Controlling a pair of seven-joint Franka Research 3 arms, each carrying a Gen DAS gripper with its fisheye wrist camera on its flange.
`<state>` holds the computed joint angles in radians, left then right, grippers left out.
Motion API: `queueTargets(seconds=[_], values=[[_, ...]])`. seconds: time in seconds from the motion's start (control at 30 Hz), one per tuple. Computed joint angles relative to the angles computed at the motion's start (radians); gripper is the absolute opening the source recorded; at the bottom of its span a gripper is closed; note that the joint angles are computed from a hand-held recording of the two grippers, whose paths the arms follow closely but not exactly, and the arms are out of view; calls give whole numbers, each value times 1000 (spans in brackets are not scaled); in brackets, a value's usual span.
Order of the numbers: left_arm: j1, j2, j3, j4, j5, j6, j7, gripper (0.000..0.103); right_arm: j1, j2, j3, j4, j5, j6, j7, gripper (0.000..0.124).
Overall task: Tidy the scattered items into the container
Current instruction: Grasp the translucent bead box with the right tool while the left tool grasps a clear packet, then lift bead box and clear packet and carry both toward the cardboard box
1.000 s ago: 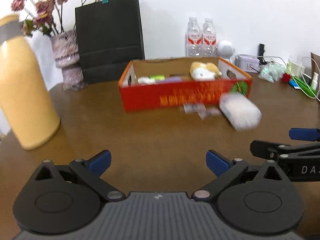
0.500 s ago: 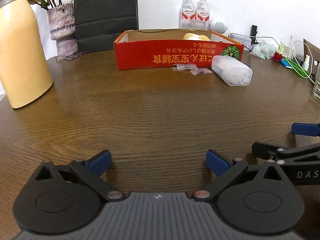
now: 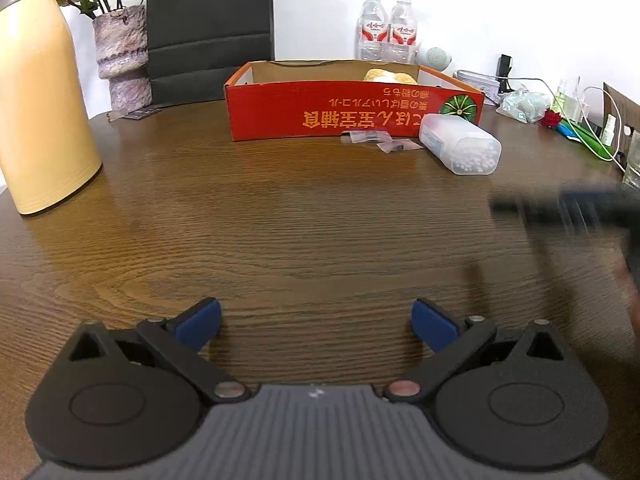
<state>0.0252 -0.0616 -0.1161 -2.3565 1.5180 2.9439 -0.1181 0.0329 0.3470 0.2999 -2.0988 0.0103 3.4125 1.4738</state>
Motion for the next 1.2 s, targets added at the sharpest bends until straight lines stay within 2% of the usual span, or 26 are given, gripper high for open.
queueTargets(seconds=[0.07,0.1,0.17,0.2,0.27,0.3,0.33,0.37,0.43,0.47,0.5,0.53,0.57,0.6,0.63,0.67,0.7,0.77,0.8,0.87,0.9,1.0,1.1,1.17,1.2], values=[[2,4,4,4,7,20,7,103,58,77,-52,118,35,9,-10,92],[5,6,6,7,13,31,10,103,109,112,-100,187,67,-23,-24,92],[14,18,16,26,54,71,-14,103,162,187,-148,327,103,-110,-49,91],[20,28,23,43,86,101,-38,102,181,221,-165,392,116,-168,-57,84],[32,55,37,94,157,146,-86,98,181,276,-165,500,100,-292,-69,65],[32,71,46,122,154,160,-66,91,177,279,-159,511,134,-313,-111,65],[41,91,46,151,120,174,-9,89,141,264,-119,488,157,-308,-144,65],[84,116,11,183,64,192,80,83,78,243,-49,446,185,-283,-197,64],[237,180,-146,231,-196,206,413,66,-71,208,111,354,228,-198,-309,64],[308,230,-234,271,-326,200,589,54,-116,198,151,323,247,-154,-331,64],[371,294,-321,323,-452,193,764,50,-145,192,174,298,260,-112,-334,64],[400,359,-378,371,-585,186,939,50,-168,194,189,285,262,-76,-325,64],[394,417,-403,421,-724,174,1115,51,-195,201,206,277,250,-49,-309,64],[357,471,-393,485,-793,150,1222,52,-206,205,207,278,239,-47,-294,64],[297,512,-348,545,-794,134,1265,54,-202,206,192,281,236,-58,-276,64],[260,552,-324,603,-780,113,1303,54,-207,209,192,283,227,-65,-260,64],[244,587,-323,650,-775,97,1343,54,-238,213,223,274,205,-63,-252,64],[280,662,-405,724,-846,42,1496,53,-296,225,285,264,152,-68,-245,64],[278,688,-417,757,-868,4,1529,52,-333,232,324,256,126,-64,-244,64],[230,711,-372,805,-896,-40,1513,46,-401,259,401,253,74,-65,-235,64],[234,716,-374,805,-924,-36,1517,44,-431,272,433,251,54,-69,-229,64],[247,691,-379,771,-1012,-41,1510,31,-438,272,435,262,61,-118,-207,64],[220,637,-329,696,-1039,12,1481,31,-451,267,448,259,94,-141,-223,64],[196,618,-306,685,-1059,2,1486,31,-467,269,471,253,109,-149,-253,64],[187,617,-299,690,-1074,-9,1491,36,-472,270,480,250,114,-150,-269,65]])
